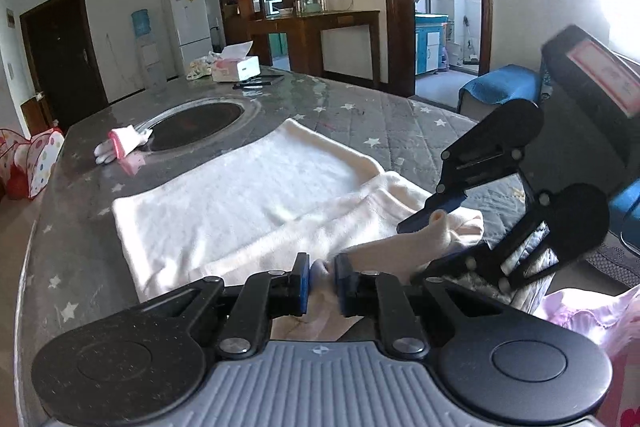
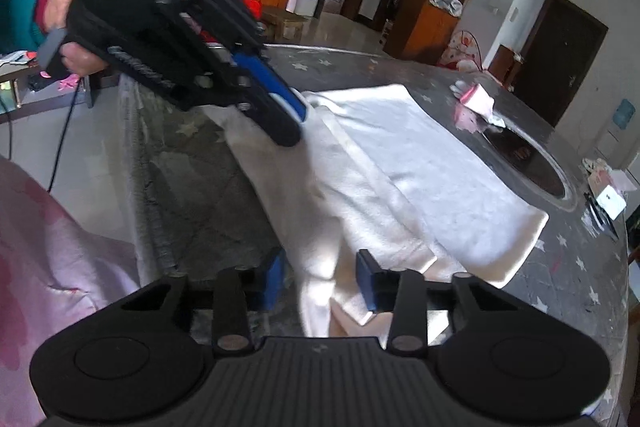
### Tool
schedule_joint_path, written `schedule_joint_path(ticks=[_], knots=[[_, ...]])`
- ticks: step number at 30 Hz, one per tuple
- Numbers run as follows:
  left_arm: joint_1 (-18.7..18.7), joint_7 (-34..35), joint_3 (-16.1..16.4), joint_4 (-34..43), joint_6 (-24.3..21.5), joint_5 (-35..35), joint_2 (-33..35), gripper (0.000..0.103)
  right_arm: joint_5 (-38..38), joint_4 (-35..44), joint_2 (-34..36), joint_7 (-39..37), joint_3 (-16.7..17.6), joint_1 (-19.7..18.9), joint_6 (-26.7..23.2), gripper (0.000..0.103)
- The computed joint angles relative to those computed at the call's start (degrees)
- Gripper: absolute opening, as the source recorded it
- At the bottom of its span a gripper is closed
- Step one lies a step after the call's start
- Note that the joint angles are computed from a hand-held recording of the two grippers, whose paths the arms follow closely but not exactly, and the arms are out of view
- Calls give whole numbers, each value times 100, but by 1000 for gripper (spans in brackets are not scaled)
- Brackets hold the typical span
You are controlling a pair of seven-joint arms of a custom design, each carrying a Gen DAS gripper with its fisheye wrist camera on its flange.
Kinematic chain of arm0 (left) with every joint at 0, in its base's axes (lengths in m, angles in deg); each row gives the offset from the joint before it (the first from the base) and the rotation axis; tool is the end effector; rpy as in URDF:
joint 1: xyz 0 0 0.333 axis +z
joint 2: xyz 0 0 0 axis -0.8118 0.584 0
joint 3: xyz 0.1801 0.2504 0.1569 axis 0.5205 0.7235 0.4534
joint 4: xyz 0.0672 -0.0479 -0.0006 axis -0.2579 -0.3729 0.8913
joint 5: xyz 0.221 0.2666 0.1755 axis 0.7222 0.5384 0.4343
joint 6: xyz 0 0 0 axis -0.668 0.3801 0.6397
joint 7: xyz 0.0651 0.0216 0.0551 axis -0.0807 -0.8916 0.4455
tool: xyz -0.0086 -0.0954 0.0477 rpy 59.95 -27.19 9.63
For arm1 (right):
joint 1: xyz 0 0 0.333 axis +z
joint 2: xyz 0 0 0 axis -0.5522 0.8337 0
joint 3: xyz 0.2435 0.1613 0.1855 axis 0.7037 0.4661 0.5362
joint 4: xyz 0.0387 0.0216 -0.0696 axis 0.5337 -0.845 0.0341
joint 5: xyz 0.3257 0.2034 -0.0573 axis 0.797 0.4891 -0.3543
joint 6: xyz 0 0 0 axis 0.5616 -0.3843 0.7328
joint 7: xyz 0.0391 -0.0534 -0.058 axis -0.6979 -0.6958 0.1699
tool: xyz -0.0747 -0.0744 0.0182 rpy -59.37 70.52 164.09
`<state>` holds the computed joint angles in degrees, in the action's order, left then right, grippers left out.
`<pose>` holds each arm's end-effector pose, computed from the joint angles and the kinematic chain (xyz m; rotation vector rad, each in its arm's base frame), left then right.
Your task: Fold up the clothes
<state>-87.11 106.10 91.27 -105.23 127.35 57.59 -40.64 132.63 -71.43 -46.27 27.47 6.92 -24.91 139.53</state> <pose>0.5412 -0.3392 0.3737 -1.0523 2.2029 -1.0479 0.5616 0.0921 0.3480 -2.3407 0.4835 -0.5345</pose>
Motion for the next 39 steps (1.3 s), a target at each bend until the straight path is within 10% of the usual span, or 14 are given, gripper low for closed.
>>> schedule_joint_path(ticks=[10,18,27,31,39], knots=[[-786,1176,520,-839,723,-1324,-257,49,-1144,336,74,1985,-52,-177,-580,13],[-1702,2960,1044,-935,1045,-2997,-16,51,-1205,460,90,2340,-1,-232,-605,13],[-750,3086,214,-956,1096,-2986,-55,12,-1002,389,100,2077,40,-227,-402,15],[-327,2767,-123,-1012,1174,-2725,-105,10,-969,237,78,1766,44,-229,-382,20],[-623,3148,50,-920,1193,-3156,-5,11,-275,-56,-26,620,35,-214,-231,28]])
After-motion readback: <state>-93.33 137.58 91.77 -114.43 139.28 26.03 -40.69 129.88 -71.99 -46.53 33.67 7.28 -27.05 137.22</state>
